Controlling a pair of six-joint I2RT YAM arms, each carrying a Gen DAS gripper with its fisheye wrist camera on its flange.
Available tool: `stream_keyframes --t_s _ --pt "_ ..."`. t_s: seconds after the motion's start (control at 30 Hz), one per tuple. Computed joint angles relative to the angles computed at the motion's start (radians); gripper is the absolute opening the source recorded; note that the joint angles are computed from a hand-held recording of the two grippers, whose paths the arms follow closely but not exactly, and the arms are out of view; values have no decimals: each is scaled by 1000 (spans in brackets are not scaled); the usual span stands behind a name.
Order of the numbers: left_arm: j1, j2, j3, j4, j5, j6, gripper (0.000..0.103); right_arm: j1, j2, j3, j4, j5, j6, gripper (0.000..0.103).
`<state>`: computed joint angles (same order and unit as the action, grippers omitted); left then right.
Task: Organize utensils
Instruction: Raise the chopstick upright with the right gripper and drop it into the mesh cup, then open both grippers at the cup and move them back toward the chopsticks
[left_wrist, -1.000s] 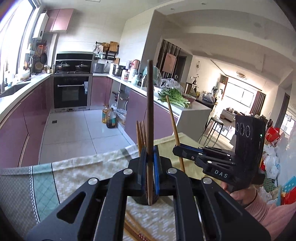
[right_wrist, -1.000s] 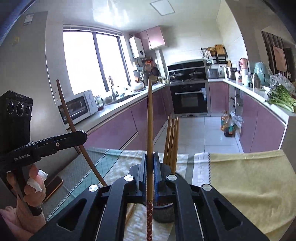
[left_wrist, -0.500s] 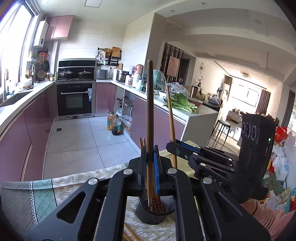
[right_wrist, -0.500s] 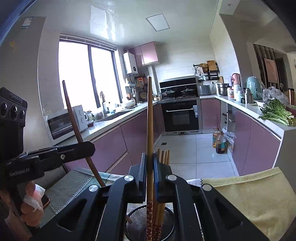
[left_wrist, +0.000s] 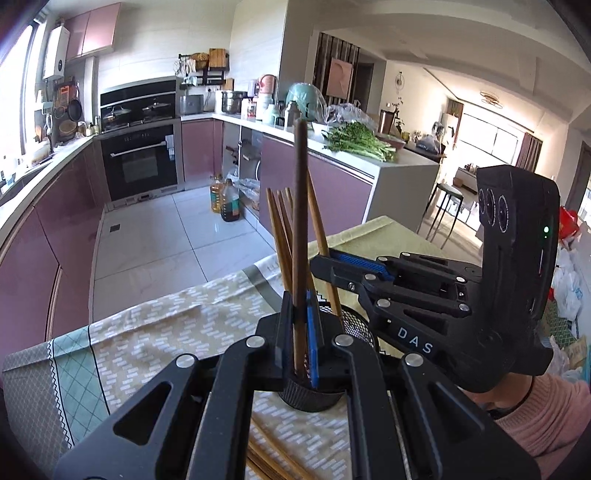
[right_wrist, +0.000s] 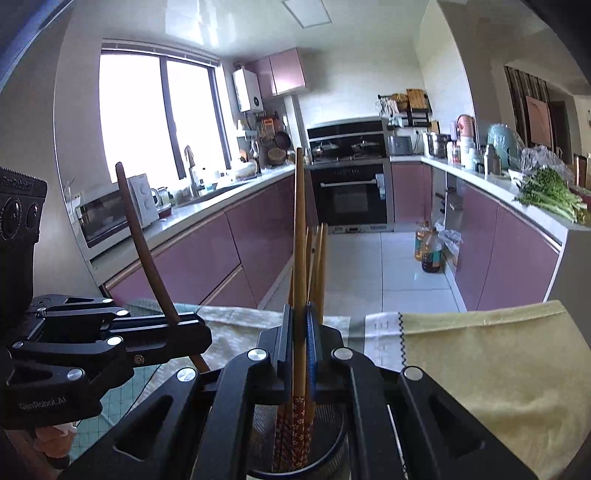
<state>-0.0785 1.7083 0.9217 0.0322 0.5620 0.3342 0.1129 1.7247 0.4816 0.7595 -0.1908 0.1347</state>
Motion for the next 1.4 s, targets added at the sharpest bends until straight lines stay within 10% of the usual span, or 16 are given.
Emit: stream_keyframes --t_s 0.33,0.43,0.8,1.03,1.4 --pt "-15 168 166 -121 -17 3 9 5 66 62 -122 3 6 13" --pt "-22 189 158 -73 -50 -28 39 4 60 51 -111 11 14 17" --pt "108 27 -169 267 -7 -45 40 8 -96 -118 -24 -14 -5 27" --pt "248 -27 -314 300 45 44 44 116 -221 -268 9 -44 -62 38" --pt "328 179 -352 283 5 183 44 282 125 -193 51 -37 -5 38"
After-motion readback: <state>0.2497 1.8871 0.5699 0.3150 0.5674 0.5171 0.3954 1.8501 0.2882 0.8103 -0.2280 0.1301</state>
